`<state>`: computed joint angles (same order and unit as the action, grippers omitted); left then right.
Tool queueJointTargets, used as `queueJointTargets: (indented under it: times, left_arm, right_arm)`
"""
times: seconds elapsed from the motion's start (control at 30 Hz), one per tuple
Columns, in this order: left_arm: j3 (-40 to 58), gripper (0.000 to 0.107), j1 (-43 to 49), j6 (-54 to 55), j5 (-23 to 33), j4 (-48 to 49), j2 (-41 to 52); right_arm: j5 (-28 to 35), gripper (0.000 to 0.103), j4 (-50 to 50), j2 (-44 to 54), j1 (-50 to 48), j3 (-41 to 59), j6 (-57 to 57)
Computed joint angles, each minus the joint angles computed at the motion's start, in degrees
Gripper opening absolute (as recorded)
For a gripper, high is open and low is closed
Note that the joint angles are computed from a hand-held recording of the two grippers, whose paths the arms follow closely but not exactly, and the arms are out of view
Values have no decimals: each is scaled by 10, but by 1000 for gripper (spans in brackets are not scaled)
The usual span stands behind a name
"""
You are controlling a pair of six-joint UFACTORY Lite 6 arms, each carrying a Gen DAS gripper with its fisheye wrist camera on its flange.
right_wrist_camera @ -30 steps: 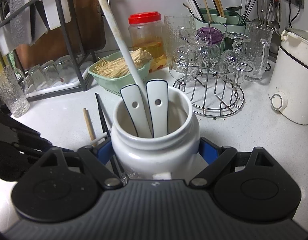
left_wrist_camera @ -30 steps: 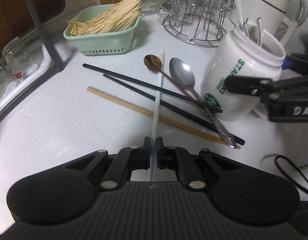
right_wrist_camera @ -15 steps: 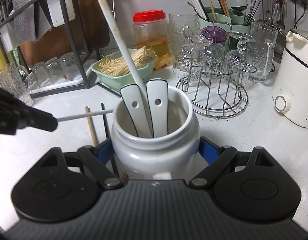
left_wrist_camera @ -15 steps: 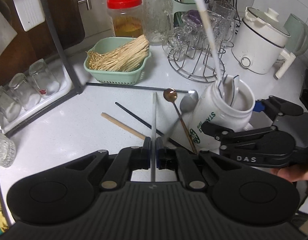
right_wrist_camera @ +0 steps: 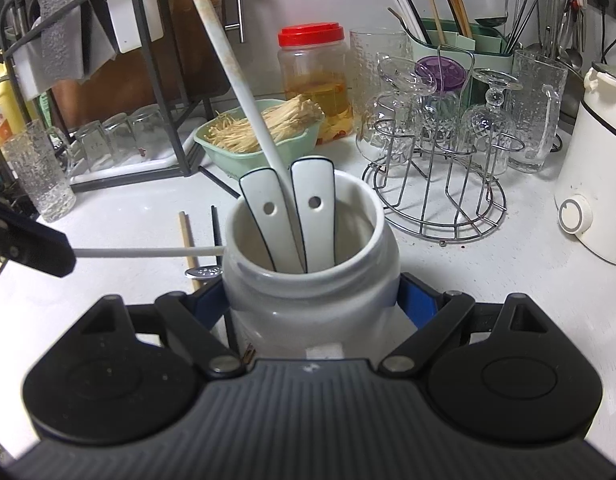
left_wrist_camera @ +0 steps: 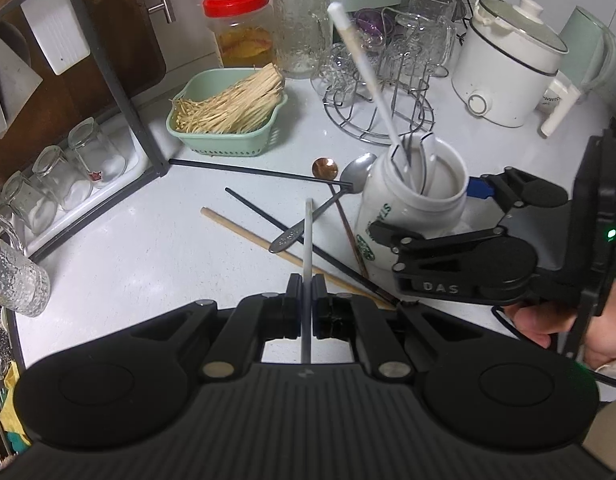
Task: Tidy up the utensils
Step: 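Carry the white stick with the left gripper and lower it into the mug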
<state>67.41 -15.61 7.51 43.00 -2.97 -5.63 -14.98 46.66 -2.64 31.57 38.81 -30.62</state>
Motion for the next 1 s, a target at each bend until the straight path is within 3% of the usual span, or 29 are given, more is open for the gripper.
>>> queueJointTargets:
  times: [0.63,0.8,1.0]
  left_arm:
    - [138,5,-40,1,123,58,50]
    - [239,5,-35,33,200,50,82]
    - [454,5,-29,68,350,22,166]
  right_arm:
    - [9,91,-198,19,-31,11,157]
    - [11,91,-235,22,-36,13,185]
    - [19,91,-292,23,-45,16,226]
